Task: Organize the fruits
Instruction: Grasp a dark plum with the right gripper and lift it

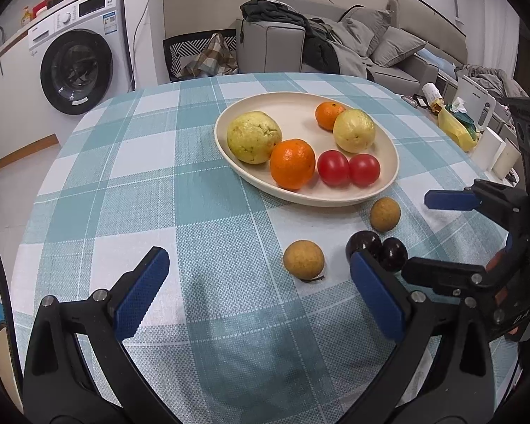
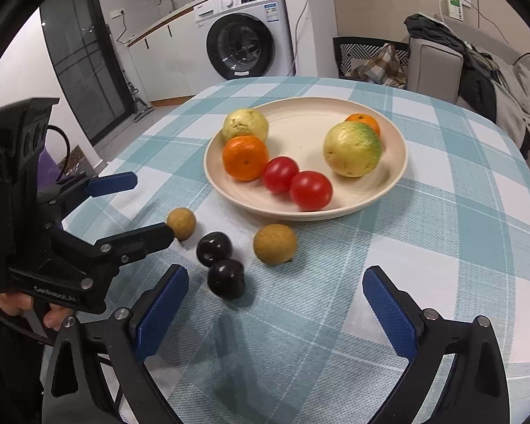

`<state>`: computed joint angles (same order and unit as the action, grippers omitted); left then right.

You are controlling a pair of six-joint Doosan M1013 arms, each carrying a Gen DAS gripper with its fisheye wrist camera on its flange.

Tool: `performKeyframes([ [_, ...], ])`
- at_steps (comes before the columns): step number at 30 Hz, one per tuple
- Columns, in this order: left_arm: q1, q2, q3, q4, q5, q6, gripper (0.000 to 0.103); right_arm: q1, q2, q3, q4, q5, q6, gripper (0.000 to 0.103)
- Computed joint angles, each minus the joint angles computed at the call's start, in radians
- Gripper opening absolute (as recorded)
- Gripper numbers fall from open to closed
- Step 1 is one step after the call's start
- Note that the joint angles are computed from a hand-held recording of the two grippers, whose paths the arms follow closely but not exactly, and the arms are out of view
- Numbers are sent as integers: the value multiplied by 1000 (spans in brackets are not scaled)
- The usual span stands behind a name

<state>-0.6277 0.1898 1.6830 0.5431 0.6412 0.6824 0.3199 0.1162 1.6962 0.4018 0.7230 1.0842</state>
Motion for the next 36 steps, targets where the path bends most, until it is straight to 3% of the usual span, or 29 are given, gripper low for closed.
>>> performKeyframes([
  [4, 2, 1, -1, -2, 0, 1, 102, 5, 4, -2, 14, 22, -23, 82],
  [9, 3, 1, -1, -10, 3, 6, 102, 6, 6, 1, 49, 39, -66, 73],
  [14, 5, 3, -2, -18, 9, 13, 102, 7, 4, 4, 82, 45, -104, 55],
  [25, 4, 8, -4, -29, 2, 39, 101, 19, 4, 8, 86, 49, -129, 44],
  [36, 11, 15, -13, -111, -6, 123, 78, 26, 8, 6, 55, 41, -111, 27],
])
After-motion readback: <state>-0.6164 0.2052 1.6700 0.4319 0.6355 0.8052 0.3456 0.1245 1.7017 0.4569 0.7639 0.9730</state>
